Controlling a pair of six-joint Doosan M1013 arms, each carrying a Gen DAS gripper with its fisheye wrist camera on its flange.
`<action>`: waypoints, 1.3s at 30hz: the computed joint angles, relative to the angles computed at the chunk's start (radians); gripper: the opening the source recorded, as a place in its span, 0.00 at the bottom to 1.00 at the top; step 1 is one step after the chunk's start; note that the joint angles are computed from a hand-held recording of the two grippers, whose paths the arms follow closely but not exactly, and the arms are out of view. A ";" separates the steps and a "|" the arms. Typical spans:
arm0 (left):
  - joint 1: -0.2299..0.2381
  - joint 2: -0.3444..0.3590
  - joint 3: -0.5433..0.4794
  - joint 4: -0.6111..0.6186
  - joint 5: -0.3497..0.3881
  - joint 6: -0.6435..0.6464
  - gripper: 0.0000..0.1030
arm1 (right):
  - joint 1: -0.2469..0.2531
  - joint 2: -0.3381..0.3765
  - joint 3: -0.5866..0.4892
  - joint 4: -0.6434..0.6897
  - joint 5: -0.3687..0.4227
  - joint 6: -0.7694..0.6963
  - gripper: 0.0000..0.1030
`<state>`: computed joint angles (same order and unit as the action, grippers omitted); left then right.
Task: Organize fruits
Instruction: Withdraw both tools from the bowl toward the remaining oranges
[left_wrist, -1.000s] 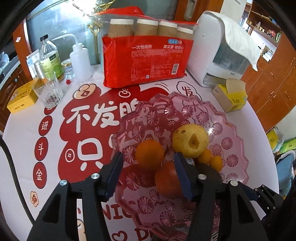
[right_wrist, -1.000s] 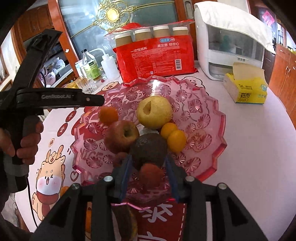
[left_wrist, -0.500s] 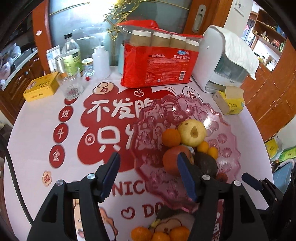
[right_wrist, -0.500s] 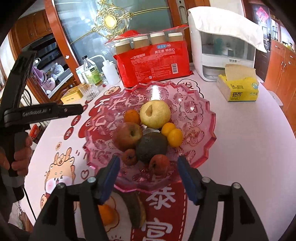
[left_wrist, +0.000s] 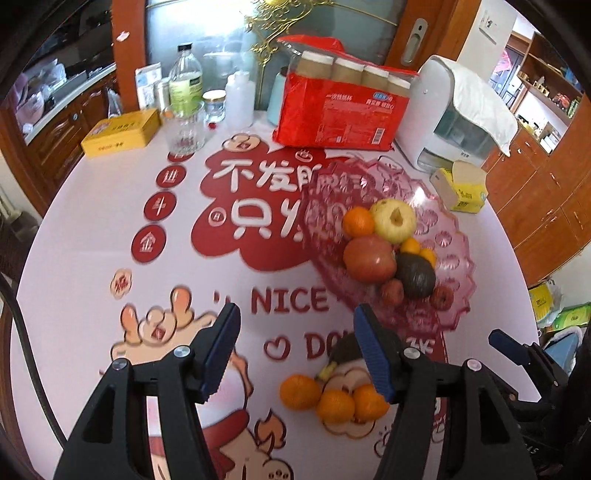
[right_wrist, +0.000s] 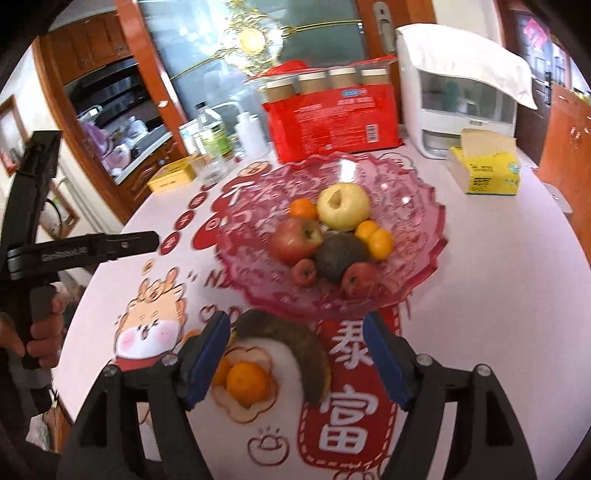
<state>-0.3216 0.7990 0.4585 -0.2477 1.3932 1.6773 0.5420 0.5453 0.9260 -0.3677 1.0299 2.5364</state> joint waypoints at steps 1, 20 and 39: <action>0.002 -0.011 0.022 -0.002 -0.004 0.001 0.61 | 0.005 -0.002 0.003 -0.001 -0.003 -0.003 0.73; 0.025 -0.057 0.189 0.000 0.074 0.125 0.61 | 0.050 0.003 0.059 0.086 -0.044 0.085 0.74; 0.028 0.049 0.082 -0.092 0.238 0.163 0.61 | 0.046 0.075 -0.013 0.123 0.028 0.111 0.74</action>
<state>-0.2935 0.8477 0.5404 -0.3395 1.6308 1.8402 0.5880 0.6201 0.9129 -0.2447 1.0578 2.6476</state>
